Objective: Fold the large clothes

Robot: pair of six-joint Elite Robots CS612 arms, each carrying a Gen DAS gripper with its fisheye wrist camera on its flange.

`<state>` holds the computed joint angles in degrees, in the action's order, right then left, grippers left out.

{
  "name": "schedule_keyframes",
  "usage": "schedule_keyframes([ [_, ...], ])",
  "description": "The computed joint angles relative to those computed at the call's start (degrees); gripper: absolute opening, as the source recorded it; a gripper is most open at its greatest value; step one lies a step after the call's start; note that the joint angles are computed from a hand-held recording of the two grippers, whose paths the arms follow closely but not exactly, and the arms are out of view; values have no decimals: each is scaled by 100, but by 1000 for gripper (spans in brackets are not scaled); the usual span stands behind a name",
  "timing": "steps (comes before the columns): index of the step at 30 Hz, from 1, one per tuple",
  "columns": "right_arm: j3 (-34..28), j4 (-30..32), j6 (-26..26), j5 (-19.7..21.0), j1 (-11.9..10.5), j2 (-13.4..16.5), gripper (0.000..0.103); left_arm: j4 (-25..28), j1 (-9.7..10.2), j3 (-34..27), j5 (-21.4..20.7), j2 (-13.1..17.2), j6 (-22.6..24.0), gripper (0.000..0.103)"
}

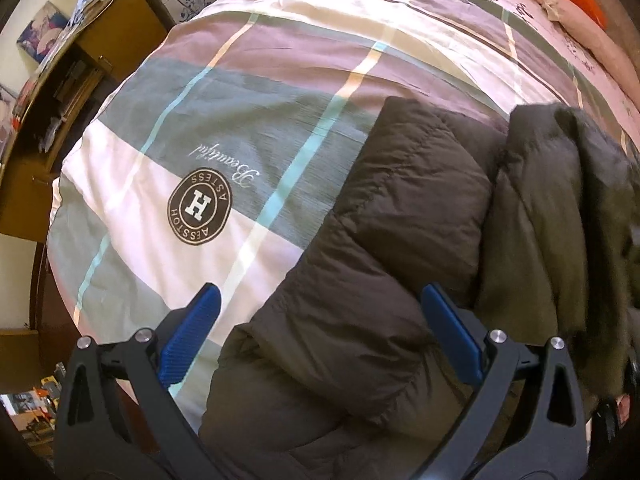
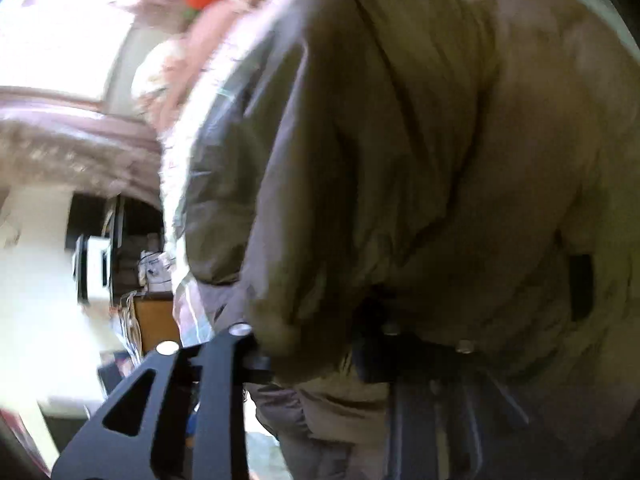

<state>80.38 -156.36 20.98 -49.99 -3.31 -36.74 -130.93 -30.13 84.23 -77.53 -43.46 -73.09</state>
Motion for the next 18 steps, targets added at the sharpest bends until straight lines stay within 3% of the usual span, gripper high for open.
schedule_keyframes([
  [3, 496, -1244, -408, 126, -154, -306, 21, -63, -4, 17, -18, -9, -8, 101],
  [5, 899, -1858, -957, -45, -236, -565, 21, -328, -9, 72, -95, -21, 87, 101],
  [8, 1465, -1992, -1682, -150, -411, -864, 21, -956, -42, 175, -242, -44, 419, 101],
  [12, 2022, -1502, -2903, -1601, -287, -971, 27, -2082, -111, 278, -572, -20, 1071, 101],
  [13, 2063, -1390, -3010, -1765, -262, -933, 32, -2346, -128, 280, -712, 5, 1252, 101],
  [14, 2121, -1403, -2962, -1784, -276, -925, 50, -2515, -144, 278, -822, 25, 1359, 101],
  [15, 2191, -1473, -2715, -1861, -302, -918, 77, -2698, -158, 271, -969, 51, 1479, 101],
  [17, 2258, -1594, -2226, -1573, -440, -912, 95, -3004, -204, 243, -1197, 105, 1694, 101],
  [18, 2338, -1529, -2196, -1355, -550, -979, 95, -3104, -242, 228, -1216, 124, 1804, 101],
])
